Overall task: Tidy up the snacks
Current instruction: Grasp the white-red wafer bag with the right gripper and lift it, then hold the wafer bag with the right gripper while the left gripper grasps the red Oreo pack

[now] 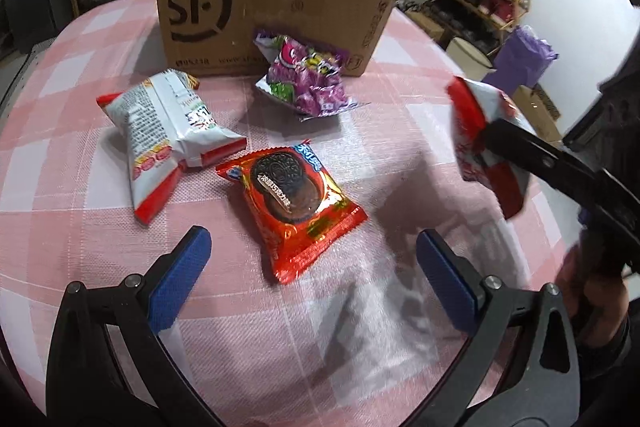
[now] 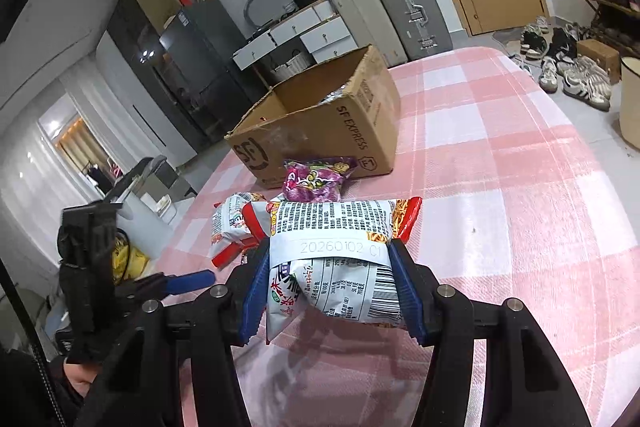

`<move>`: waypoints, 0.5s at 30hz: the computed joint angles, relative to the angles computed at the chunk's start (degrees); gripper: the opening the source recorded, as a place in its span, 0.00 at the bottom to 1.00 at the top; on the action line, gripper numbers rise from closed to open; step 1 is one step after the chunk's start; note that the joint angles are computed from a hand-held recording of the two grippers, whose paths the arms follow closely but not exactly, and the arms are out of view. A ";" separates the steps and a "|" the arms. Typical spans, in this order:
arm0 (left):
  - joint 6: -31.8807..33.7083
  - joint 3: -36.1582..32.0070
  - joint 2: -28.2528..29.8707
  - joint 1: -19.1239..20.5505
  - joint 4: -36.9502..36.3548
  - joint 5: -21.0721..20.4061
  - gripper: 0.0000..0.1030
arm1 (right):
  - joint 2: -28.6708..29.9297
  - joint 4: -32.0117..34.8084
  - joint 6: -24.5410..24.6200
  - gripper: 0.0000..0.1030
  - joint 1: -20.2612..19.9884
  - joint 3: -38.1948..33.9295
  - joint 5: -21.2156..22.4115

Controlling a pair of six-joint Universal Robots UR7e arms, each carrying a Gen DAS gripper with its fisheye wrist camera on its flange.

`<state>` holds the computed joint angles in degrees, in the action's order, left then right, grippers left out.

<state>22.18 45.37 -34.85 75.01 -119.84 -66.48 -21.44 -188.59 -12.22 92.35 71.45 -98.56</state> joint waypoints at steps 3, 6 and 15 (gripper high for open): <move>-2.46 -2.96 2.43 -0.40 1.43 3.59 0.99 | -0.19 -0.17 0.30 0.55 -0.42 0.72 0.73; -5.01 -7.43 5.09 -0.40 4.50 5.46 0.99 | -0.20 -0.52 -0.09 0.55 -0.59 1.01 1.25; -8.00 -13.55 9.70 -1.00 7.02 10.00 0.99 | -0.77 -1.68 0.73 0.56 -1.65 2.29 3.89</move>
